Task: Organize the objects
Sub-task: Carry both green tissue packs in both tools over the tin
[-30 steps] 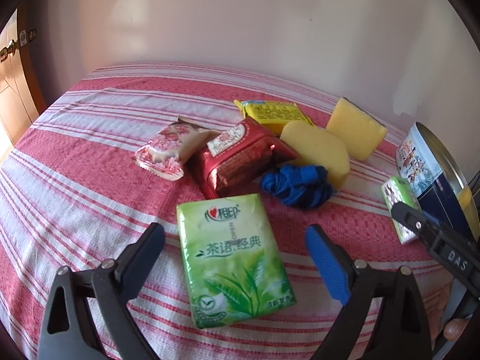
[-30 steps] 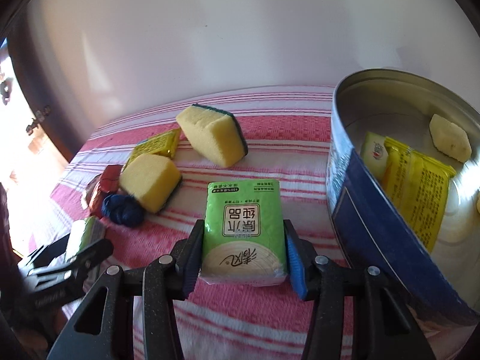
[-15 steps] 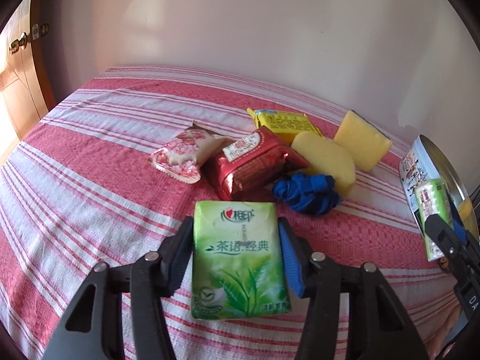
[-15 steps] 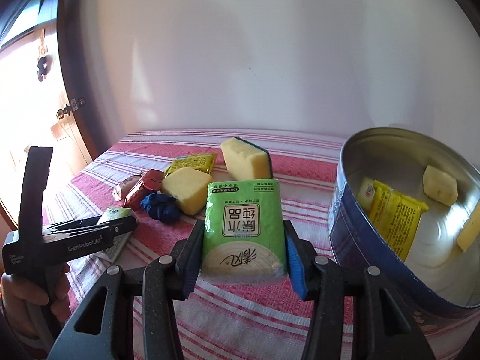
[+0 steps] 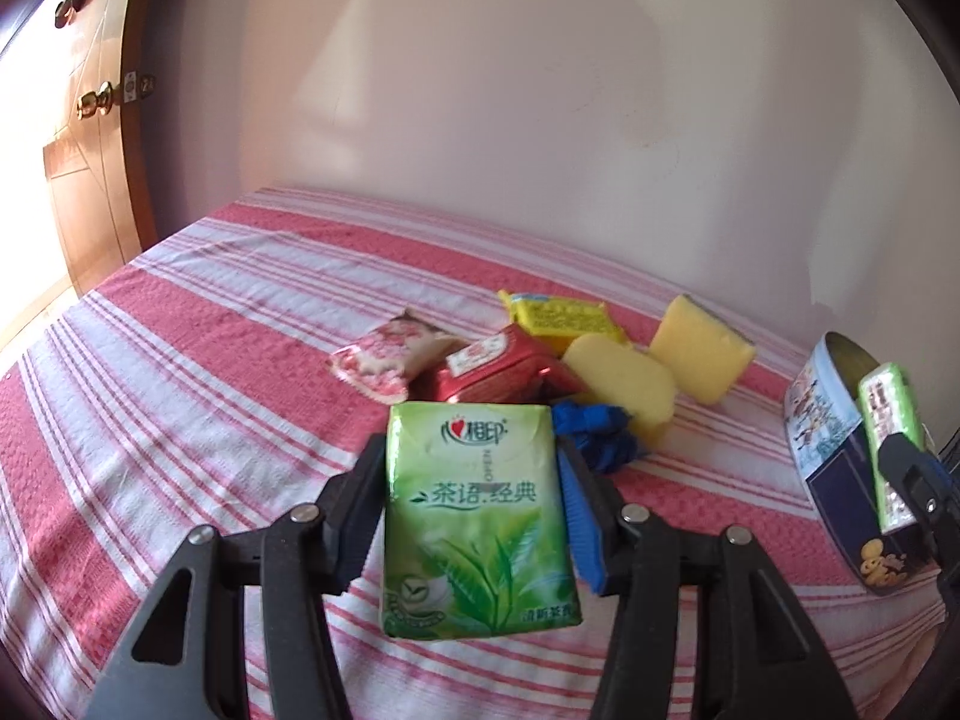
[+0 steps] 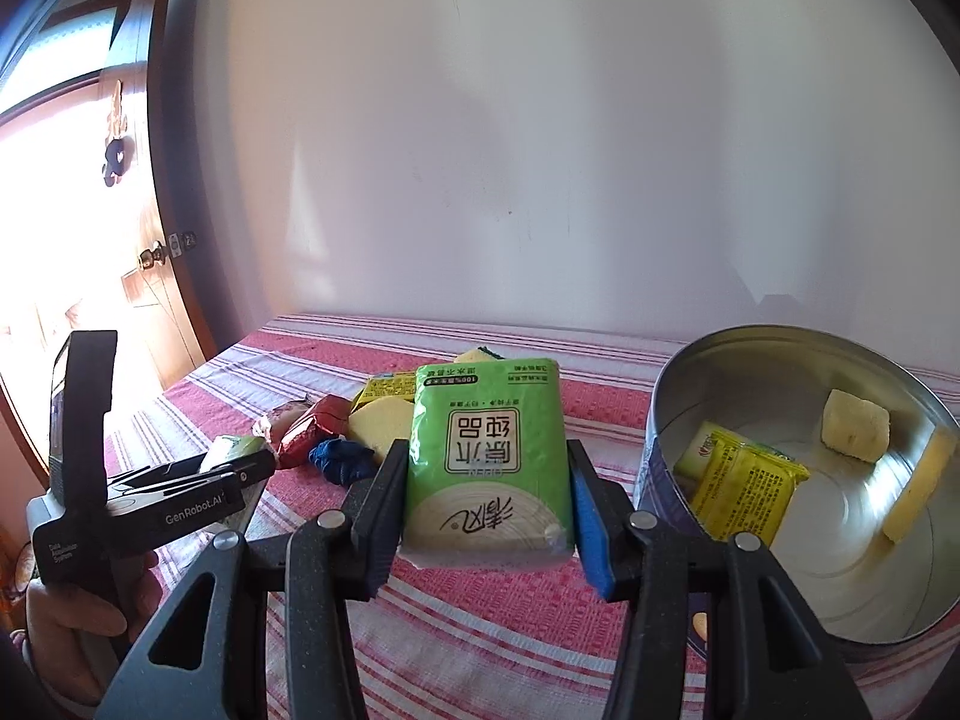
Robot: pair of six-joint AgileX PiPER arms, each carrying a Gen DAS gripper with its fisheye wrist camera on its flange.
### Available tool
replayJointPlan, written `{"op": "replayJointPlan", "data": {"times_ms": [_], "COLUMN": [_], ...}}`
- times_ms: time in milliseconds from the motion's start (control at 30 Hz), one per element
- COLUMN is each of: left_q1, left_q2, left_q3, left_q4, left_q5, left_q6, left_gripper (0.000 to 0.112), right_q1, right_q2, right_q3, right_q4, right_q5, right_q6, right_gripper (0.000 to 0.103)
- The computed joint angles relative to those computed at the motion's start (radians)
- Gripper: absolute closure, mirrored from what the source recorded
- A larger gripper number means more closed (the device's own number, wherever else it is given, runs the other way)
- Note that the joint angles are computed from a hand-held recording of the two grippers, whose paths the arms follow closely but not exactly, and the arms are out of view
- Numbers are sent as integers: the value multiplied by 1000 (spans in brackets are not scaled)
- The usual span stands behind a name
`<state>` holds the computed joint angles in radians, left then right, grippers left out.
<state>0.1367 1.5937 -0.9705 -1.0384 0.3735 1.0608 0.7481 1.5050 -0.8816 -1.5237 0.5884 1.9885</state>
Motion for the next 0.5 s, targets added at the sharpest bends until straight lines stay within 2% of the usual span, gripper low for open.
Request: {"op": "replayJointPlan", "data": {"times_ms": [333,500], "left_q1": [-192,-295], "left_q2": [-87,-112], "left_q3": [3,-6], "left_q4": [61,139], "left_q5": [-96,-149], "left_q6": [-63,-165], "left_gripper": [59,59], "right_q1": [-24,-45], "right_q2": [-59,-122], "right_q3": [59,103], "right_q4": [-66,-71], "right_q5": [50,59], "right_q6": [65,51], "right_gripper": [51,51]}}
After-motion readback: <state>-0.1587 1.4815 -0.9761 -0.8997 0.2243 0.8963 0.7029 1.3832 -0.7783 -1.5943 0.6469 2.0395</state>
